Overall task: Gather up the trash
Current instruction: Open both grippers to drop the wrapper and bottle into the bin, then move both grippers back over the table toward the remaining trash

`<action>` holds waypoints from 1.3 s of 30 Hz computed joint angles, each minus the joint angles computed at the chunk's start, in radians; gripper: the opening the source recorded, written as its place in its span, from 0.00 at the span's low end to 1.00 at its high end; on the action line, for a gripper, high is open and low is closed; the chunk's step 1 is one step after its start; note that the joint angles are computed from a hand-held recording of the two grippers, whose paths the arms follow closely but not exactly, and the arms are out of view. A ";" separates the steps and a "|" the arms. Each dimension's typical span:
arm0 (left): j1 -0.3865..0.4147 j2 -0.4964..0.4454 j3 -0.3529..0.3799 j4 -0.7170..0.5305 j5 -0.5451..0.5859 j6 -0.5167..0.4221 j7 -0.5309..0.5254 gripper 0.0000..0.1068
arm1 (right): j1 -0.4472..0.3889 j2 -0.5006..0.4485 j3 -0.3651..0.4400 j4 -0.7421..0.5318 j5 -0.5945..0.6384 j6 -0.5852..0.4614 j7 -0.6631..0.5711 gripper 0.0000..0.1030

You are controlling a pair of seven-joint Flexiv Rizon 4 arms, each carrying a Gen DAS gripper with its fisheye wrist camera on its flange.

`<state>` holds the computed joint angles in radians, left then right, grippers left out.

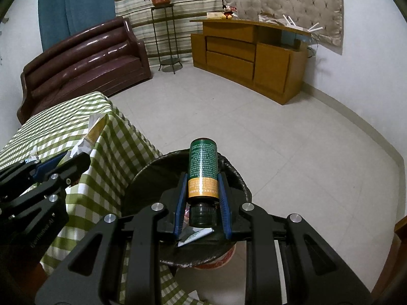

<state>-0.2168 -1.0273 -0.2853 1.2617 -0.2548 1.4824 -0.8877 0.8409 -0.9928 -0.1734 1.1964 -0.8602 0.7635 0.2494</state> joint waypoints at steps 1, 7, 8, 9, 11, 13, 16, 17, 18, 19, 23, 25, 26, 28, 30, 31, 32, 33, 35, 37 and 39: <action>-0.004 -0.003 0.006 -0.006 0.001 -0.004 -0.002 0.21 | -0.003 -0.002 0.000 0.000 0.001 0.003 0.000 0.22; -0.042 -0.025 0.054 -0.063 0.005 -0.046 -0.026 0.21 | -0.013 -0.009 -0.002 0.002 0.007 0.021 0.008 0.23; -0.048 -0.028 0.062 -0.071 0.007 -0.052 -0.030 0.21 | -0.016 -0.011 -0.003 0.002 0.008 0.025 0.009 0.23; -0.059 -0.034 0.076 -0.091 0.008 -0.067 -0.039 0.21 | -0.018 -0.013 -0.003 -0.001 0.010 0.026 0.009 0.23; -0.070 -0.039 0.093 -0.106 0.012 -0.082 -0.051 0.21 | -0.021 -0.013 -0.004 0.003 0.013 0.032 0.012 0.22; -0.076 -0.041 0.102 -0.113 0.017 -0.090 -0.062 0.23 | -0.024 -0.017 -0.005 0.005 0.015 0.043 0.018 0.23; -0.086 -0.048 0.123 -0.137 0.022 -0.114 -0.084 0.27 | -0.027 -0.017 -0.010 0.016 0.017 0.065 0.034 0.23; -0.088 -0.049 0.126 -0.141 0.025 -0.118 -0.089 0.28 | -0.026 -0.017 -0.011 0.018 0.019 0.064 0.039 0.24; -0.087 -0.050 0.125 -0.143 0.027 -0.121 -0.091 0.30 | -0.026 -0.015 -0.011 0.020 0.020 0.065 0.041 0.24; -0.083 -0.051 0.122 -0.146 0.029 -0.124 -0.090 0.32 | -0.026 -0.015 -0.011 0.020 0.021 0.063 0.041 0.25; -0.081 -0.049 0.120 -0.140 0.036 -0.114 -0.097 0.37 | -0.020 -0.005 -0.014 0.031 0.017 0.049 0.050 0.31; -0.079 -0.048 0.118 -0.133 0.037 -0.109 -0.101 0.40 | -0.020 -0.002 -0.011 0.031 0.016 0.041 0.051 0.32; -0.080 -0.047 0.118 -0.132 0.037 -0.107 -0.105 0.41 | -0.017 0.000 -0.011 0.031 0.015 0.034 0.052 0.35; -0.076 -0.045 0.114 -0.126 0.035 -0.101 -0.109 0.43 | -0.014 0.003 -0.010 0.033 0.012 0.024 0.054 0.39; -0.071 -0.040 0.109 -0.114 0.036 -0.089 -0.109 0.44 | -0.012 0.004 -0.006 0.029 0.009 0.015 0.051 0.40; -0.068 -0.036 0.107 -0.106 0.037 -0.083 -0.109 0.45 | -0.011 0.004 -0.005 0.027 0.008 0.011 0.049 0.43; -0.063 -0.031 0.103 -0.097 0.037 -0.078 -0.108 0.46 | -0.008 0.005 -0.005 0.025 0.005 0.007 0.050 0.45; -0.058 -0.025 0.099 -0.084 0.036 -0.072 -0.108 0.46 | -0.006 0.004 -0.004 0.021 0.004 0.001 0.050 0.46; -0.045 -0.011 0.087 -0.056 0.034 -0.057 -0.105 0.48 | -0.002 0.003 -0.002 0.014 0.003 -0.008 0.050 0.48; -0.028 0.004 0.076 -0.029 0.031 -0.039 -0.101 0.50 | 0.001 -0.001 0.001 0.003 0.004 -0.012 0.052 0.51; -0.011 0.018 0.064 -0.001 0.028 -0.024 -0.096 0.50 | 0.002 -0.004 0.006 -0.006 0.008 -0.012 0.046 0.52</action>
